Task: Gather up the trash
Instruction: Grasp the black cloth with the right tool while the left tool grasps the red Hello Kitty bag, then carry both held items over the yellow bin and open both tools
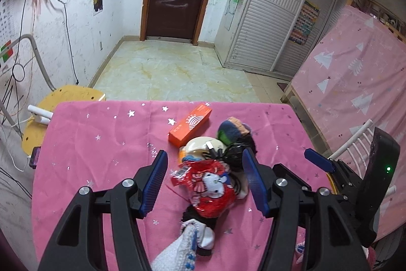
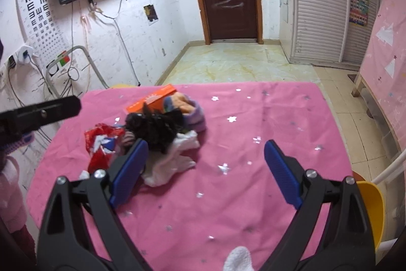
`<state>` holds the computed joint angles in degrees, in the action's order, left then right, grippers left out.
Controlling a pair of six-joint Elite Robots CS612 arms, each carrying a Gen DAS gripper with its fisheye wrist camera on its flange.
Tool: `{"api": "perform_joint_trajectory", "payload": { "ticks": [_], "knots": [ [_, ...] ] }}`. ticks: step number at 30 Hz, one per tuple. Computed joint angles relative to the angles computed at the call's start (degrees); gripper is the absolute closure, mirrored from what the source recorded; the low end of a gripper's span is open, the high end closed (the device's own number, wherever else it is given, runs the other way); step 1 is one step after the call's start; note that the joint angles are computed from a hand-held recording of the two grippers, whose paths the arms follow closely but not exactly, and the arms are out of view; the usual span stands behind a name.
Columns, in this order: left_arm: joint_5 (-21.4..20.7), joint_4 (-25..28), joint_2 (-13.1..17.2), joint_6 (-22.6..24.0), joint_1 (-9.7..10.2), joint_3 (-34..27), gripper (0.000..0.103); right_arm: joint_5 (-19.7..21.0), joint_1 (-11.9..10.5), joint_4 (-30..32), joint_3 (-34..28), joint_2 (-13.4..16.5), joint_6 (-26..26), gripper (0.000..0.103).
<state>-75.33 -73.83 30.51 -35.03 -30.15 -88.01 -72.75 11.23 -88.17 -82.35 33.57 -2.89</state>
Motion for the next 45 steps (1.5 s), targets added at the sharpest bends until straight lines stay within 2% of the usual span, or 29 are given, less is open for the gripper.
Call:
{"api": "perform_joint_trajectory", "payload": {
  "ticks": [7, 12, 14, 16, 20, 22, 23, 31, 32, 34, 35, 36, 37, 40, 45],
  "knots": [
    [-6.7, 0.6, 1.5, -4.0, 2.19, -0.3, 0.046, 0.1, 1.3, -1.2, 1.8, -0.6, -2.7, 0.014],
    [-9.8, -0.3, 2.4, -5.5, 3.1, -0.2, 0.046, 0.0, 1.9, -2.6, 3.2, -1.1, -4.3, 0.014],
    [-10.5, -0.7, 2.6, -6.1, 3.31, -0.1, 0.046, 0.2, 2.0, -3.1, 3.9, -1.3, -4.7, 0.021],
    [-11.0, -0.9, 2.8, -6.9, 3.56, 0.0, 0.042, 0.2, 2.1, -3.1, 4.7, -1.7, -4.9, 0.036],
    [-12.7, -1.8, 2.9, -8.0, 3.99, 0.4, 0.036, 1.2, 2.1, -1.9, 6.7, -2.6, -5.2, 0.054],
    [-13.3, -2.1, 2.8, -8.1, 4.03, 0.7, 0.033, 2.6, 2.0, -1.5, 7.1, -2.7, -5.5, 0.076],
    [-13.6, -2.2, 2.8, -8.2, 4.07, 0.9, 0.033, 2.9, 1.9, -1.4, 7.3, -2.8, -5.6, 0.08],
    [-16.0, -3.4, 2.9, -8.2, 3.98, 2.3, 0.032, 5.4, 0.9, -2.8, 6.9, -2.5, -3.0, 0.085],
    [-16.1, -3.5, 3.0, -8.1, 3.87, 2.2, 0.033, 6.0, 0.6, -2.9, 6.7, -2.3, -2.4, 0.085],
    [-16.1, -3.5, 3.1, -7.8, 3.61, 2.2, 0.052, 6.8, 0.2, -3.2, 6.2, -2.1, -1.7, 0.085],
    [-16.5, -3.5, 3.1, -7.8, 3.55, 2.2, 0.055, 6.9, 0.1, -3.1, 6.0, -2.0, -1.7, 0.085],
    [-16.5, -3.6, 3.2, -7.7, 3.51, 2.2, 0.066, 7.2, -0.1, -3.1, 5.7, -1.9, -1.6, 0.085],
    [-16.1, -3.6, 3.2, -7.4, 3.34, 2.1, 0.072, 7.3, -0.2, -3.0, 5.5, -1.9, -1.5, 0.085],
    [-14.2, -3.2, 3.2, -7.1, 2.71, 1.5, 0.078, 7.7, -0.5, -3.2, 4.6, -1.5, -0.9, 0.085],
    [-10.6, -3.4, 3.0, -6.9, 1.92, 0.2, 0.079, 8.4, -1.3, -3.4, 3.5, -1.1, 0.1, 0.085]
  ]
}}
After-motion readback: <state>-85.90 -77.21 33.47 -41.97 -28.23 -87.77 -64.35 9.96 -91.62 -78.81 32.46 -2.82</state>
